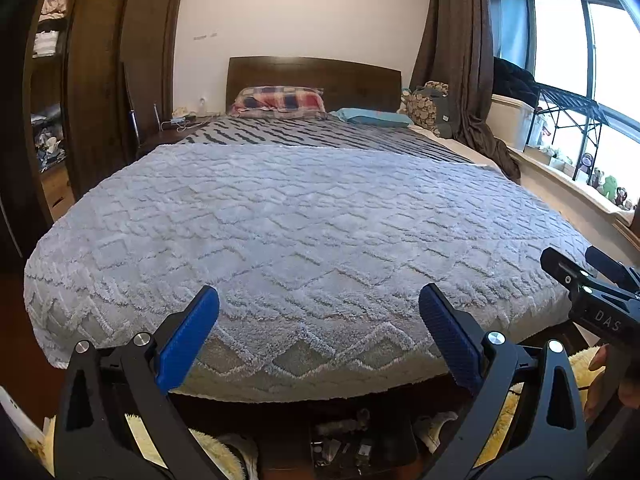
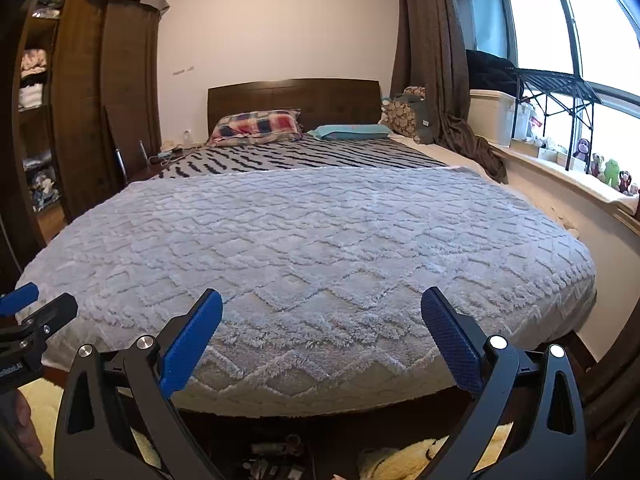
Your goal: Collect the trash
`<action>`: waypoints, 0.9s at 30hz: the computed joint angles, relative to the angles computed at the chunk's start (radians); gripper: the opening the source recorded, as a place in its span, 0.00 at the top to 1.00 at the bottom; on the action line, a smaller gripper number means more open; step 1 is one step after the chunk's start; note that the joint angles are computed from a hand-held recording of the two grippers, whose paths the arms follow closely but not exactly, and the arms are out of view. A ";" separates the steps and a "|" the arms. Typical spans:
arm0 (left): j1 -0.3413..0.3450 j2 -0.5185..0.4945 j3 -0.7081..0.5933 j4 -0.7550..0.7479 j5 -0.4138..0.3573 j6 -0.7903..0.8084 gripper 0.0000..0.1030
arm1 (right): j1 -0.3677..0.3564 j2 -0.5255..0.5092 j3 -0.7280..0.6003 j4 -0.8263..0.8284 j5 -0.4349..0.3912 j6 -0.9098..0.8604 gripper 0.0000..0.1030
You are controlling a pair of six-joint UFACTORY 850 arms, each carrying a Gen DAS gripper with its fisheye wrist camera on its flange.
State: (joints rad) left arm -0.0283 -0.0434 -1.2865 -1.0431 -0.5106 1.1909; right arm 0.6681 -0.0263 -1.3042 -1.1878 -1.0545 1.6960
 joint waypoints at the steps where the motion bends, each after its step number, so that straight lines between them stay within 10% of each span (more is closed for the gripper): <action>1: 0.000 0.002 0.002 -0.005 0.000 0.005 0.08 | 0.000 0.000 -0.001 -0.001 -0.002 0.001 0.03; 27: 0.002 0.009 0.006 -0.052 0.013 0.043 0.08 | -0.002 -0.008 -0.015 -0.001 0.000 -0.011 0.03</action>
